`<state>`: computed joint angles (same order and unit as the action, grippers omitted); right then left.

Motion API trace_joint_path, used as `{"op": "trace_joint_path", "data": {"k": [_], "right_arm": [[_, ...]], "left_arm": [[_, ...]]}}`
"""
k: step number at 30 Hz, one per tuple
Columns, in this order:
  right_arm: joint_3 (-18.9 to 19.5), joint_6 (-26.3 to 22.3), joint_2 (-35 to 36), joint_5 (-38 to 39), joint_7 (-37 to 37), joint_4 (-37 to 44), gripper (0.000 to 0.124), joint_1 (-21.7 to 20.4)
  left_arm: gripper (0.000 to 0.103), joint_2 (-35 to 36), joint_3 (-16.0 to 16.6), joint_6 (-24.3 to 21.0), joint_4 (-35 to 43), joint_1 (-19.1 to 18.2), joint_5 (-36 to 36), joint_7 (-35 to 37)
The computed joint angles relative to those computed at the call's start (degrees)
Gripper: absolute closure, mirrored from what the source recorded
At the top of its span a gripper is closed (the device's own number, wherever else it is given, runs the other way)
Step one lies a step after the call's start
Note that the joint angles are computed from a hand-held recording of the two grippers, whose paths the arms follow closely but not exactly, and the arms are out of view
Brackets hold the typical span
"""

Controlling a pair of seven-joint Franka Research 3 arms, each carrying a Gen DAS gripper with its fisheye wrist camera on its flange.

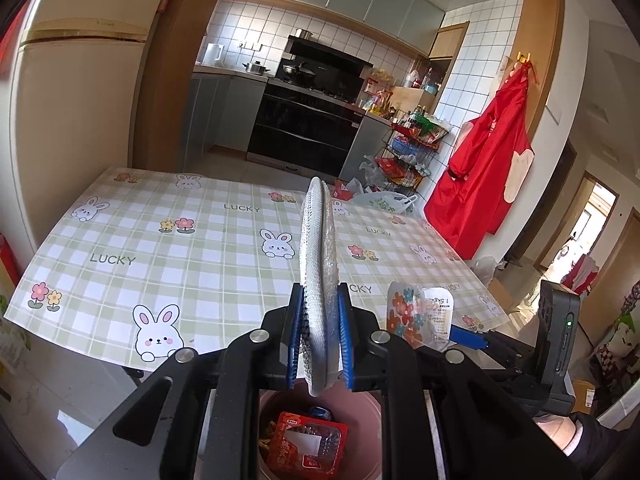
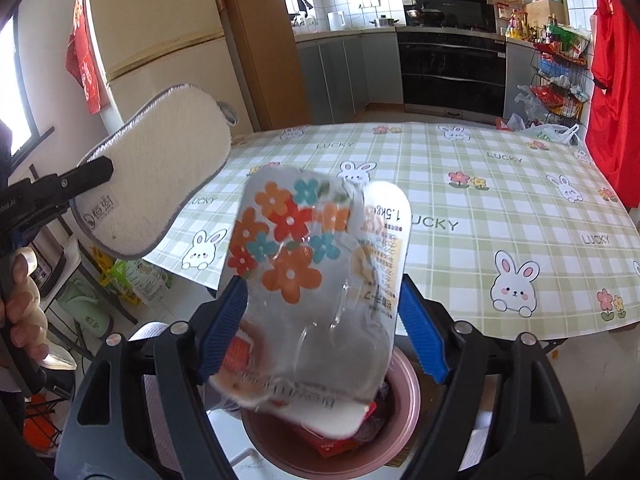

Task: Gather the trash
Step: 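Open the right tool to drop the clear packaging into the pink bin, then lower the grey sponge into the pink bin and open the left tool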

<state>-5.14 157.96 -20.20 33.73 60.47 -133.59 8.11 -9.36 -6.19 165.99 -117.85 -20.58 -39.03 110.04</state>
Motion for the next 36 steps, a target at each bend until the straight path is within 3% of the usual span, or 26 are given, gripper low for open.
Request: {"op": "trace_joint_path", "data": {"k": [7, 14, 20, 36], "right_arm": [[-0.1, 1.8, -0.9, 0.1, 0.2, -0.8, 0.036, 0.4], [1.5, 5.7, -2.0, -3.4, 4.2, -1.8, 0.027, -1.7], [1.9, 8.1, -3.0, -6.9, 8.3, -2.0, 0.027, -3.2], [-1.8, 10.5, -5.8, -5.6, 8.1, -3.2, 0.027, -1.9]], "left_arm": [[0.087, -0.2, 0.1, 0.0, -0.2, -0.2, -0.5, 0.6], [0.087, -0.8, 0.2, -0.1, -0.6, -0.9, -1.3, 1.9], [0.087, -1.0, 0.0, -1.0, -0.5, -1.3, -1.1, 1.9], [0.086, 0.9, -2.7, -7.5, 1.8, -1.5, 2.9, 1.0]]}}
